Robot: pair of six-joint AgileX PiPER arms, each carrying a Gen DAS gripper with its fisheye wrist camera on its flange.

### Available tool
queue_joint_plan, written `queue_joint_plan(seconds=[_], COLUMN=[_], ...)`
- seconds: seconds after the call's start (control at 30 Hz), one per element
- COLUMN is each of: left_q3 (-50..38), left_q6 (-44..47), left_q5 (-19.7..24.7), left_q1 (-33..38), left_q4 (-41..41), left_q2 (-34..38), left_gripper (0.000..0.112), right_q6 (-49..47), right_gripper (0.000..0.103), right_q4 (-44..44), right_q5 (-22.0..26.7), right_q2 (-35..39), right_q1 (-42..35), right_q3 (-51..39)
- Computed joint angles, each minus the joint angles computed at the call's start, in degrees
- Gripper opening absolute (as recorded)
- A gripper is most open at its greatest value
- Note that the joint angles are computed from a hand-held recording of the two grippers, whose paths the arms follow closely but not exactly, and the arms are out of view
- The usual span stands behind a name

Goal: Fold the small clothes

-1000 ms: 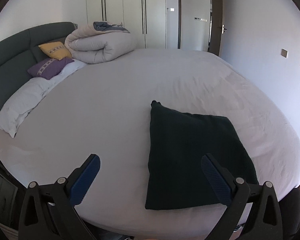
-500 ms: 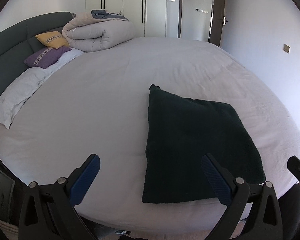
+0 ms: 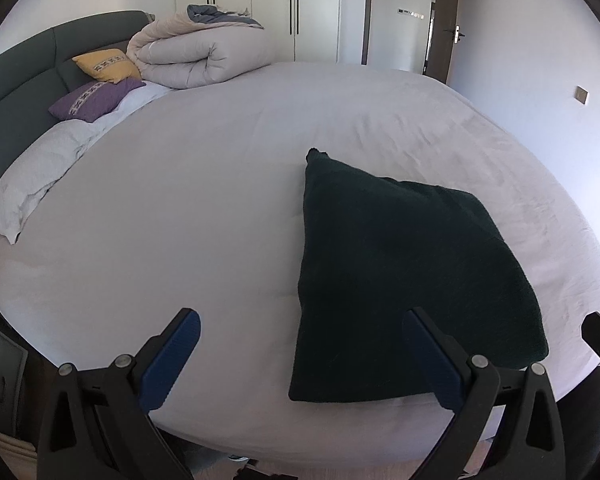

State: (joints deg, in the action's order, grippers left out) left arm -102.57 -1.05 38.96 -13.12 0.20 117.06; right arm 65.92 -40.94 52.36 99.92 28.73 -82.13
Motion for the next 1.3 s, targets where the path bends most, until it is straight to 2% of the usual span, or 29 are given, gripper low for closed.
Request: queue_joint_plan(seconds=[0.7,1.3], left_q3=[-0.86,0.25], left_q6=[0.69,0.45], left_q5=[0.72,-0.03], left_q1=[-0.03,-0.57], left_q4=[-0.17,-0.21], left_q2=[1.78,1.73], left_gripper=[0.103,0.103], right_q6=[-0.33,1.39], right_gripper=[0.103,0.103], right_q4=[2.58,2.17], right_q5=[0.60,1.65], right_q2=[8.09,10.52], right_q1=[-0.91,0.03], right_q3=[-8.31,-10.94])
